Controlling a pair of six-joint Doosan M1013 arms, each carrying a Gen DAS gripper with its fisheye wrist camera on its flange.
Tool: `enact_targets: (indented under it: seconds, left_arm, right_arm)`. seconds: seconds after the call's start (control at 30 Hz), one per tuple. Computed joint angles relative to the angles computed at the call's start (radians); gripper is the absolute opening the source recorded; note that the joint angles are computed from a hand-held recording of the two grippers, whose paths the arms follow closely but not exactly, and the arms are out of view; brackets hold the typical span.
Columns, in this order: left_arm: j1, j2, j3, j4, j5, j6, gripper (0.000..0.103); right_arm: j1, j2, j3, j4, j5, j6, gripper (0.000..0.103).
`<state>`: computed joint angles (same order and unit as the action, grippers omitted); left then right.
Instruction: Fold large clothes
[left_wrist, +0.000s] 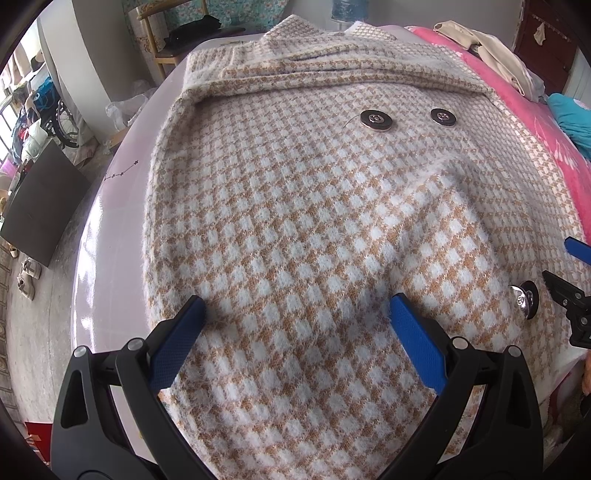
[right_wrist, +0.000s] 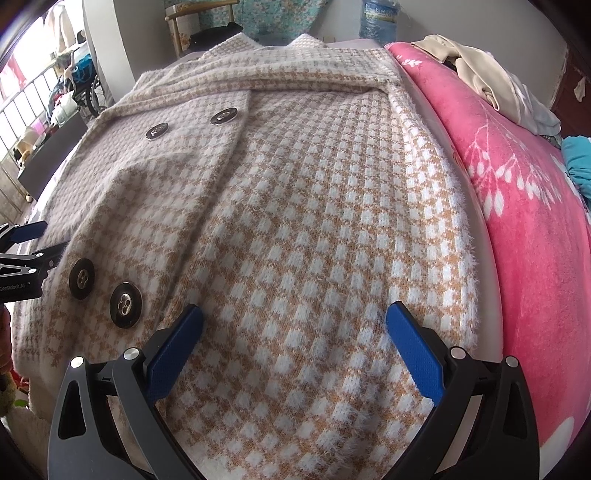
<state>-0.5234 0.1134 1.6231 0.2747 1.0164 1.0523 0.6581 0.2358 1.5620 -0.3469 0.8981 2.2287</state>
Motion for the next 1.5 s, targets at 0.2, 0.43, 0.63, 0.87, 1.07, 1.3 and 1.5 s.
enact_targets:
  seconds: [0.2, 0.43, 0.63, 0.87, 1.07, 1.3, 1.5]
  left_arm:
    - [0.0, 0.0, 0.0, 0.001, -0.001, -0.001, 0.096]
    - [-0.001, 0.0, 0.001, 0.002, -0.001, -0.003, 0.096]
    - [0.001, 0.004, -0.009, -0.007, 0.015, 0.007, 0.096]
    - [0.002, 0.007, -0.015, -0.009, 0.024, 0.006, 0.096]
    - [-0.002, 0.007, -0.015, -0.007, 0.036, -0.01, 0.096]
    - [0.003, 0.022, -0.042, -0.035, 0.084, 0.026, 0.096]
    - [-0.031, 0.017, -0.048, 0.076, 0.132, -0.017, 0.096]
  right_arm:
    - [0.0, 0.0, 0.0, 0.0, 0.001, -0.003, 0.097]
    - [0.0, 0.0, 0.0, 0.001, 0.001, -0.004, 0.097]
    - [0.0, 0.001, -0.002, 0.006, 0.003, -0.014, 0.097]
    - [-0.003, 0.002, -0.003, 0.013, 0.0, -0.024, 0.097]
    - [-0.007, 0.006, -0.009, 0.024, 0.003, -0.04, 0.097]
    - [-0.008, 0.012, -0.018, 0.032, 0.012, -0.054, 0.097]
    - [-0.018, 0.009, -0.016, 0.077, 0.01, -0.131, 0.097]
